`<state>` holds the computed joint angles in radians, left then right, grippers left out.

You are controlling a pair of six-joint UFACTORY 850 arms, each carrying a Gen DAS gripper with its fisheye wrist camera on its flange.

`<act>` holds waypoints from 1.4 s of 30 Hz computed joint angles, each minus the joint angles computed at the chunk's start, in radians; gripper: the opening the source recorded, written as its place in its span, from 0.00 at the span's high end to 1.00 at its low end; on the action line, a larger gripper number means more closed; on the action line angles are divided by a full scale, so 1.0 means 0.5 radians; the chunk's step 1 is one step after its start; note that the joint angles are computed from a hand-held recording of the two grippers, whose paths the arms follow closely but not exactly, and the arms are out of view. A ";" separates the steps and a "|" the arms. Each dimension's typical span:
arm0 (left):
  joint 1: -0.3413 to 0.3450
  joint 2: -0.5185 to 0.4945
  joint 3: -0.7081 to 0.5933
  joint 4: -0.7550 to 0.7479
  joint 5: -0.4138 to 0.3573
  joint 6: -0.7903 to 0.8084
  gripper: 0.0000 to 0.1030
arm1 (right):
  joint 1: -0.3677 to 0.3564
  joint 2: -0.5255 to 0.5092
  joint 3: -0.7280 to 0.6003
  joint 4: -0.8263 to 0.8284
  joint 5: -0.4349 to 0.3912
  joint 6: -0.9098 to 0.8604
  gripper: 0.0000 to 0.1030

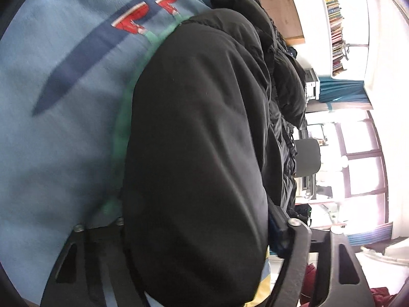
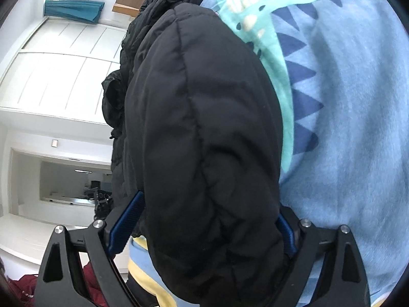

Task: Fold large clothes
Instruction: 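Grasp the side edge of the folded jacket with both grippers, then lift the folded jacket with both grippers and turn it over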

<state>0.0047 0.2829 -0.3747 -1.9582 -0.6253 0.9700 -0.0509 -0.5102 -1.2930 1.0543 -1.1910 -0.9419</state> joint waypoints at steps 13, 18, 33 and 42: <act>-0.181 0.176 -0.138 -0.187 0.252 0.060 0.80 | 0.042 0.235 0.091 0.211 0.031 -0.162 0.72; -0.189 0.223 -0.288 -0.243 0.311 0.144 0.82 | 0.044 0.319 0.020 0.393 0.025 -0.205 0.76; 0.179 -0.182 -0.893 -0.573 0.050 0.327 0.82 | 0.133 0.027 -0.742 0.947 0.197 0.166 0.77; 0.352 -0.987 -1.744 -0.465 0.121 -0.022 0.78 | 0.272 -0.828 -2.114 0.882 0.477 0.992 0.77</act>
